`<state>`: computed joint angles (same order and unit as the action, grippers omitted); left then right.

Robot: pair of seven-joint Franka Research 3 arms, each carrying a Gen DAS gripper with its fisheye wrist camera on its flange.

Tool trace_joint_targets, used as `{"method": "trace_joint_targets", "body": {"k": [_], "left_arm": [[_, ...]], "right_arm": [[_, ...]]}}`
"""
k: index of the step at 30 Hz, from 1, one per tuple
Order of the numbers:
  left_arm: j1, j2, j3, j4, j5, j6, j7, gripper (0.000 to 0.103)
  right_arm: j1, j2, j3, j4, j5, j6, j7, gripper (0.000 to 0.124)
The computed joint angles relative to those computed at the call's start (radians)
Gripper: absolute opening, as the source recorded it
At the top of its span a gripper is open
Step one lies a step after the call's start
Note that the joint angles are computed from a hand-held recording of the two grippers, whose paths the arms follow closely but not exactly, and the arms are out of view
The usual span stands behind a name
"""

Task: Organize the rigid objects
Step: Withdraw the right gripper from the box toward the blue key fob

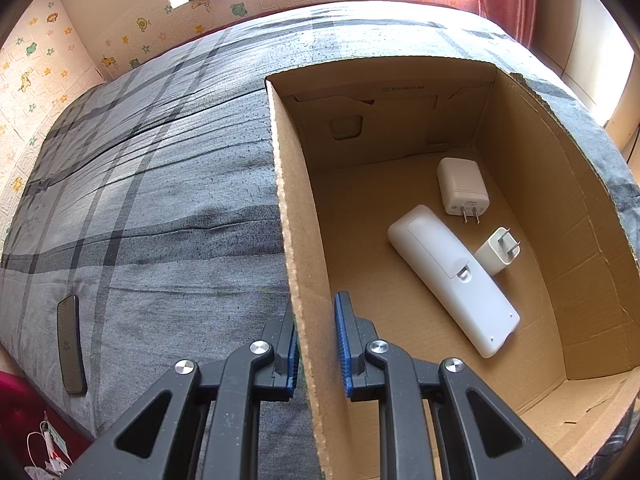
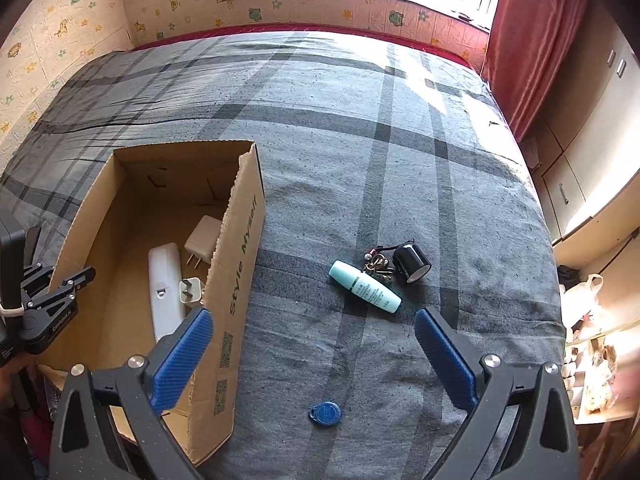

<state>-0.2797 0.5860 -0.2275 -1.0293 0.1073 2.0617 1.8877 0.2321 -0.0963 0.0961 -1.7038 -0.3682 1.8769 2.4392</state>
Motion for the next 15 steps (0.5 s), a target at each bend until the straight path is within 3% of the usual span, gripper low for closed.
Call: {"method": "trace_joint_targets", "body": {"k": [15], "left_arm": [[-0.001,0.0,0.002,-0.005,0.006,0.007,0.0,0.018]], "right_arm": [[-0.033,-0.174,0.035,-0.285,0.054,0.083,0.071,0.103]]}}
